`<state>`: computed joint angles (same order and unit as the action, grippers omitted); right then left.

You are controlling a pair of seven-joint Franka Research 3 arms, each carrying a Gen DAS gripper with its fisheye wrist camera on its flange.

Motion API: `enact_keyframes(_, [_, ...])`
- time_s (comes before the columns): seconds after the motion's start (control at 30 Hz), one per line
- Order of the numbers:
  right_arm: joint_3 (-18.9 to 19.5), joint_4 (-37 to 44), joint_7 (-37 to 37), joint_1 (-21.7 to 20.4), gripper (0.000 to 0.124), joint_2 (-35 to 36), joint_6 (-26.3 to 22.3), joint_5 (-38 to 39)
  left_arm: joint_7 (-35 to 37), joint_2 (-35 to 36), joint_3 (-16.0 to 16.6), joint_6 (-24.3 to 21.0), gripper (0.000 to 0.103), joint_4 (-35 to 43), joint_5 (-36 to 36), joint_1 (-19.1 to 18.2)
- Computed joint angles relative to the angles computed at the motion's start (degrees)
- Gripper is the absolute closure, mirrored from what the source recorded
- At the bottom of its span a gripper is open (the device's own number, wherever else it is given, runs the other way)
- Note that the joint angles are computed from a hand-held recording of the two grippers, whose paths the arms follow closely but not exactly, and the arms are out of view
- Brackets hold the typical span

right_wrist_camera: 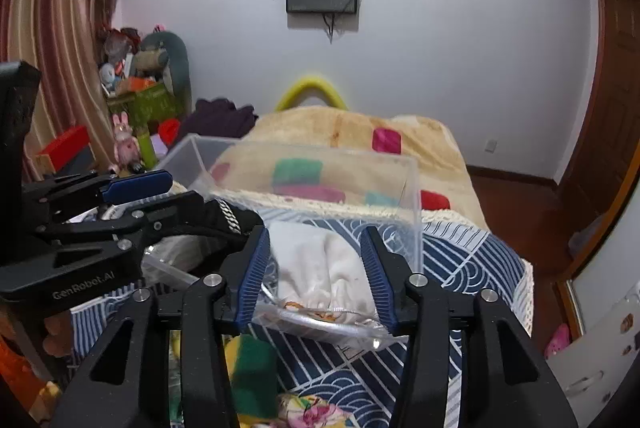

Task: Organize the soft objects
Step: 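Carry the cap and pouch into the clear box and open both tools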

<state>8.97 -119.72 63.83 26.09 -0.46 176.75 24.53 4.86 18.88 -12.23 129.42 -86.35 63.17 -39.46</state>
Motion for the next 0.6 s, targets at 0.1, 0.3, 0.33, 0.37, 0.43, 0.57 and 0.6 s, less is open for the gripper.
enact_keyframes(0.1, [-0.2,-1.2,-5.5,1.1,0.075,-1.8,0.8,6.3,-1.6,-1.4,-0.1,-1.6,0.054,-1.1,2.2,-1.0])
enact_keyframes(0.3, [-2.2,-4.1,-16.7,5.1,0.06,-5.0,3.6,18.4,-6.8,-4.3,-1.6,-3.7,0.033,-4.4,6.3,-1.8])
enact_keyframes(0.33, [-2.3,-4.1,-16.9,5.4,0.059,-5.1,3.6,18.6,-7.5,-4.7,-2.0,-4.1,0.027,-4.9,6.9,-1.9])
enact_keyframes(0.37, [-2.7,-4.5,-17.8,5.9,0.059,-5.4,3.6,19.5,-8.5,-5.3,-2.4,-4.3,0.024,-5.5,7.4,-2.0])
enact_keyframes(0.43, [-3.5,-5.4,-19.9,7.3,0.058,-6.2,3.5,22.0,-9.3,-6.1,-3.1,-4.4,0.014,-6.6,8.0,-1.8])
enact_keyframes(0.57, [-4.5,-6.2,-23.6,8.9,0.056,-6.4,1.9,27.0,-11.7,-7.1,-4.5,-6.9,0.006,-8.6,9.1,-2.2])
enact_keyframes(0.6, [-4.3,-6.3,-23.7,8.6,0.056,-6.1,1.3,27.2,-11.8,-7.0,-4.8,-6.9,0.006,-8.8,8.9,-2.1])
